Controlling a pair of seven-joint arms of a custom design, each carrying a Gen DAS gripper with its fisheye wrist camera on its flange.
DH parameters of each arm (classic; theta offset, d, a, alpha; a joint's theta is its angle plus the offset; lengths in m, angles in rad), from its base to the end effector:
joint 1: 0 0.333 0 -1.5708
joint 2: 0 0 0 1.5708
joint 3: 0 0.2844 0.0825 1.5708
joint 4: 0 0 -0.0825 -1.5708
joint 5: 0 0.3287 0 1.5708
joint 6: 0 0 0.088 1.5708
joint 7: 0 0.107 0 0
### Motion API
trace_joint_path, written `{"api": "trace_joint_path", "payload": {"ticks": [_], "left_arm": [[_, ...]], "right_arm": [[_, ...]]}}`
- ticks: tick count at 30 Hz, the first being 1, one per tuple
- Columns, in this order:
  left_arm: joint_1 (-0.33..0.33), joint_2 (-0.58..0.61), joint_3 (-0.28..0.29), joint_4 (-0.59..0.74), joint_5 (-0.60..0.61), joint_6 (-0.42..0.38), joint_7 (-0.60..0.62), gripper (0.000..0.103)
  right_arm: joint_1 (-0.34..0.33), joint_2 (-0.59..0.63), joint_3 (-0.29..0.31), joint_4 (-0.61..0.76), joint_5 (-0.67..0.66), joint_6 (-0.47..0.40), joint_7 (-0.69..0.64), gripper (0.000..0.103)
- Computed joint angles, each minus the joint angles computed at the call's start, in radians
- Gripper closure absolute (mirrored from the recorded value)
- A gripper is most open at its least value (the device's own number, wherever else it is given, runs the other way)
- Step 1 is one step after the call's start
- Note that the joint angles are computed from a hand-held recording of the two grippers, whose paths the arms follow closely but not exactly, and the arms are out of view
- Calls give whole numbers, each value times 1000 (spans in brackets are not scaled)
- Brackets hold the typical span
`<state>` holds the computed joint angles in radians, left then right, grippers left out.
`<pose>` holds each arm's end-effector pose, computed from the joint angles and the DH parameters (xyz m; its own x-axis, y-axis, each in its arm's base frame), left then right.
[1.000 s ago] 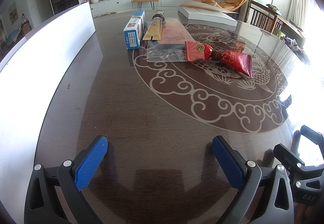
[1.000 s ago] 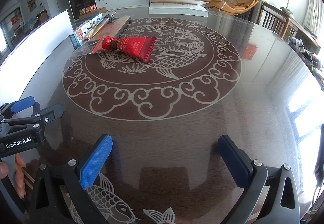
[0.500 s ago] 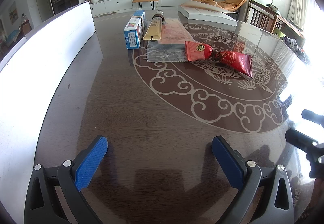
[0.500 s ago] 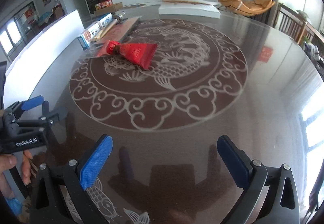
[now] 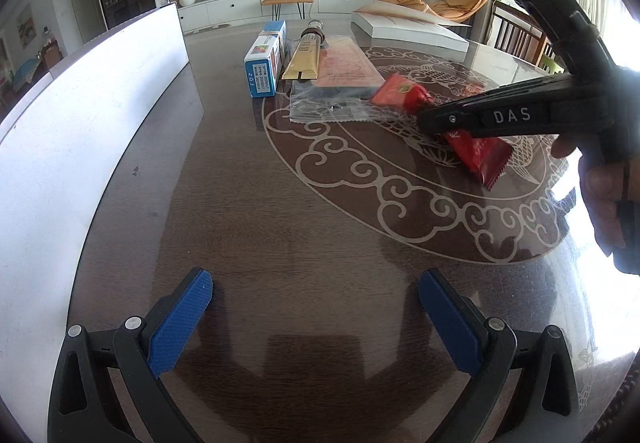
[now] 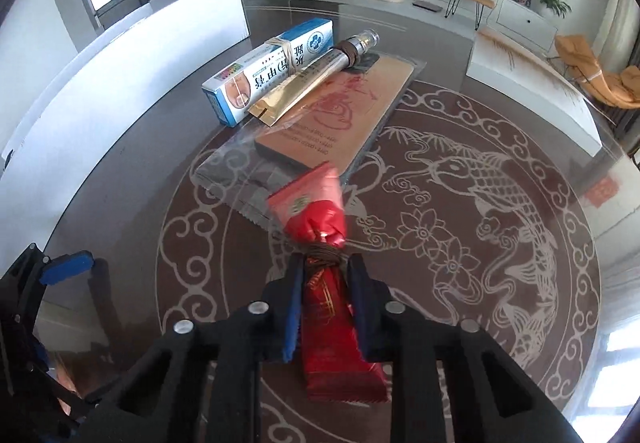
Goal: Organize objects
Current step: 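Grasp the red string-tied packet with the right gripper, then grasp the gold tube with the left gripper while the right gripper holds the red packet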
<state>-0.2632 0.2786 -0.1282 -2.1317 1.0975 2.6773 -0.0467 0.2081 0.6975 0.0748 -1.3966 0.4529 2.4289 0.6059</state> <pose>0.4887 -0.2295 0.3052 0.2942 -0.9557 -0.0047 -0.7792 -0.2370 -0.5803 0.6657 0.1825 0.3344 0.8043 -0.5931 -0.0369 -0.5325 -0.6917 -0.4879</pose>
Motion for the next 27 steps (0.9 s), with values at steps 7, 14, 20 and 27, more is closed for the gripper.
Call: {"api": "trace_joint_path", "payload": {"ticks": [7,14,20,27], "left_arm": [[-1,1,0,1,0,-1,1,0],[-2,1,0,2,-1,-3,0,0],[-2,1,0,2,-1,-3,0,0],[34,46,-13,96,-134,-3,171,0]], "right_arm": [[-62,-236,-31,-443,147,348,32,82],[-163,-282,63,-574,379,563,-117,31],[-146,-262,16,-539,353,504,-45,21],[-130,-268,10,-561,318,526,-30,14]]}}
